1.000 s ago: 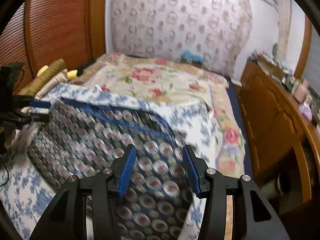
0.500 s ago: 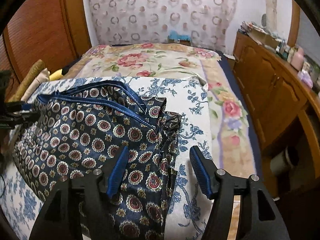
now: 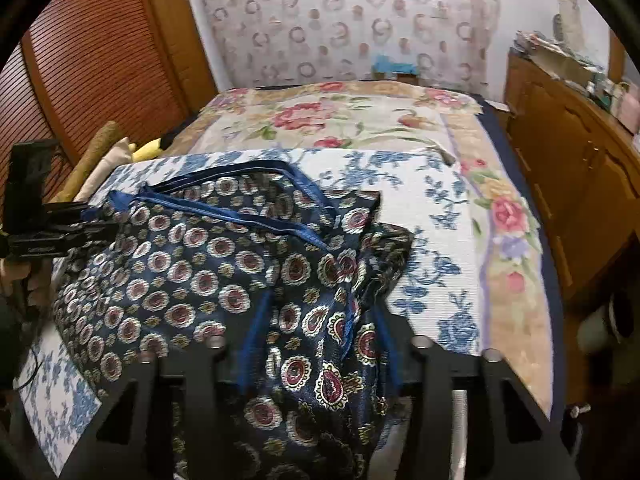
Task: Fold small clothes
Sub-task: 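Grasp the folded robe bundle with the left tool while the right tool holds it, then carry the robe bundle with both tools toward the yellow plush by the wardrobe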
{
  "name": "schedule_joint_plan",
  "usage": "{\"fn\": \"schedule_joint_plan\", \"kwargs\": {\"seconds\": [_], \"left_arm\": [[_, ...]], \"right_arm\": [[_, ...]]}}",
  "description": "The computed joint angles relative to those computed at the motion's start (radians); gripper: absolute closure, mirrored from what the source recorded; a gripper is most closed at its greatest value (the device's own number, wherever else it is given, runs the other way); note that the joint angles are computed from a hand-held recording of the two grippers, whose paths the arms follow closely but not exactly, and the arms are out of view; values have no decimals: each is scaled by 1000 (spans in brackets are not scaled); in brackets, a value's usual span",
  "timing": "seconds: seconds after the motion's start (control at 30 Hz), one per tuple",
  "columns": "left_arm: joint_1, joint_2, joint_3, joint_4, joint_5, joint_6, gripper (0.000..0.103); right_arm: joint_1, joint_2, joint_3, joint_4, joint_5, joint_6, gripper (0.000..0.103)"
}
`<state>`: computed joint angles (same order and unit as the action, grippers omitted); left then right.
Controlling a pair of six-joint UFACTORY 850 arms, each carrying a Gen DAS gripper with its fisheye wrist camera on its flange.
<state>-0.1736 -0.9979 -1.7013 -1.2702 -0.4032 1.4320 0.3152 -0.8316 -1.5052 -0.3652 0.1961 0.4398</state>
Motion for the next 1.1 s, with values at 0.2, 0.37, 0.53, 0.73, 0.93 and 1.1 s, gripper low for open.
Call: {"fn": "schedule_joint_plan", "kwargs": {"seconds": [0.2,0.37,0.53,0.73,0.93,1.1], "left_arm": [[-1,36,47,-94,-14,106,94],[8,103,138,-299,-33,322,97],[22,171,226,-466,-77,499,98],[54,254,332,-670,-135,696,99],[114,346,444,-838,-193,851,99],[179,415,532,-980,-211,978,99]], "right_arm": [[9,15,33,25,33,-48,87],[16,56,99,177,110,-194,90],[30,114,171,274,192,-301,90],[71,166,218,398,268,-453,91],[110,183,202,393,294,-512,91],[140,129,81,308,249,-500,91]]}}
